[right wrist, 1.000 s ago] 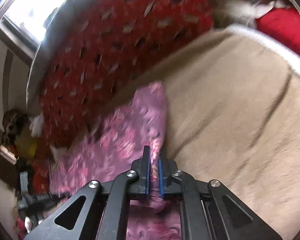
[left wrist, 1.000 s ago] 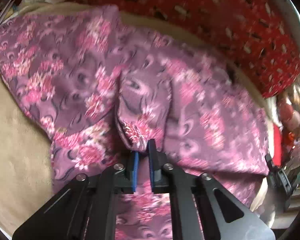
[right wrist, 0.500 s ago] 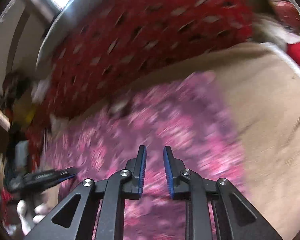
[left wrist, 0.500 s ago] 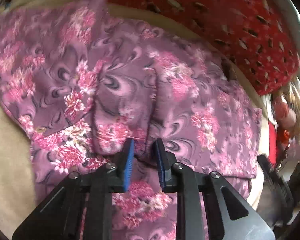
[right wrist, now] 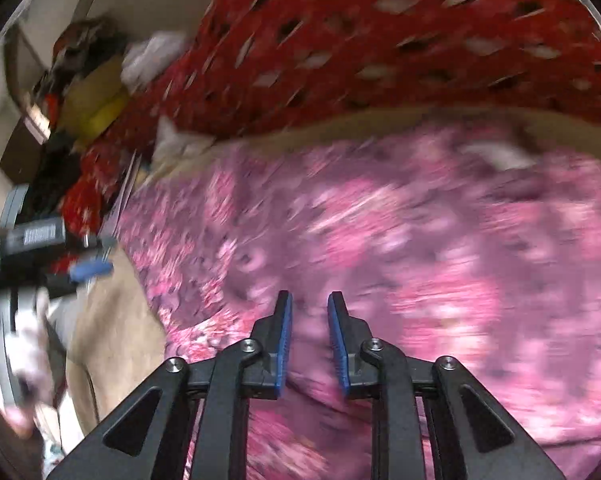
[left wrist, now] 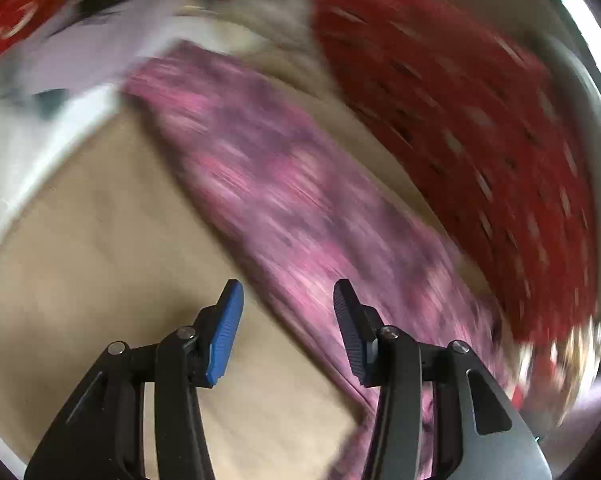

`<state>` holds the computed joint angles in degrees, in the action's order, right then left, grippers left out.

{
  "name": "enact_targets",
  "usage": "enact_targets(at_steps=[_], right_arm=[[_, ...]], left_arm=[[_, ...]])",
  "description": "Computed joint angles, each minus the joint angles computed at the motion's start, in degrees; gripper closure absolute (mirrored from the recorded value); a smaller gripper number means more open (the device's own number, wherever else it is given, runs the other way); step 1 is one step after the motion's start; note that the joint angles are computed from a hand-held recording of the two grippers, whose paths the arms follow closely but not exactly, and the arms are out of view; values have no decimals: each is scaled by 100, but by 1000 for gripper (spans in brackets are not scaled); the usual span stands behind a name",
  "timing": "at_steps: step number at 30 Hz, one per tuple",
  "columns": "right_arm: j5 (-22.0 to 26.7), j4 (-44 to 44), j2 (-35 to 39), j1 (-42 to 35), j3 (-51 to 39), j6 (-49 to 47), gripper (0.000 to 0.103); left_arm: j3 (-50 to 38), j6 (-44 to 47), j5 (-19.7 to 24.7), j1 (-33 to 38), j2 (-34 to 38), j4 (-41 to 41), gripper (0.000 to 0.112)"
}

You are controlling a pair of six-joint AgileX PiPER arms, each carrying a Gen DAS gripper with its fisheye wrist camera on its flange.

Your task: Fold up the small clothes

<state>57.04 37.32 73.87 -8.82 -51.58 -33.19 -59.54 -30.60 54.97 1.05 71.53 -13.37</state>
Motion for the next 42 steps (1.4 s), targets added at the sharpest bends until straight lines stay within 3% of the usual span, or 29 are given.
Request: enact_targets(at_steps=[1,3,5,10,13,14,16,17,20,26,30,34,38,42], right_arm=[[-355,-61,-2,270,251,38,66],[-1041,286,-416,382,841,-436,61],[-1294,596,-633,356,1161,-859,60],[-738,1314,-541,-384,1284,-1754,60],[-718,1379,-588,-408,1329,-1836,58],[-675,1401,-607,-449,1346,-1890,56],[-640,1453,-541,-475,1302,-1942,56],[-652,1496,-519,-447,1298,-1942,56],[-663,1532,-493,-418,1288,-1933,56],[-620,1141,-477,-257,1068,-1440,56],[-56,722,-527,-472,718,-1002,56],[387,474,-838,-1406,578,-1332,56],[221,-118,-1024,-2642,372,-2090,56],[442,-98,-405,-3916,81,-2669,41]], left_arm=[[-13,110,-12,322,115,-74,67],[-78,478,-37,1094,340,-325,67],[-124,516,-220,1338,581,-445,67],[-64,1246,-788,1799,1262,-1759,61],[-68,1250,-1014,1751,1503,-1903,59],[-45,1079,-1178,1641,1509,-1787,62],[-143,817,-1302,1444,1558,-1544,101],[-232,967,-1238,1439,1611,-1651,109],[-320,774,-1203,1299,1303,-1344,109],[-857,113,-806,433,708,-660,109],[-1294,-538,-537,-452,454,-61,109],[-1778,-1506,-334,-1591,491,792,109],[-2238,-2212,-199,-2636,762,1357,109],[-2855,-2764,-109,-3624,1349,1705,109]])
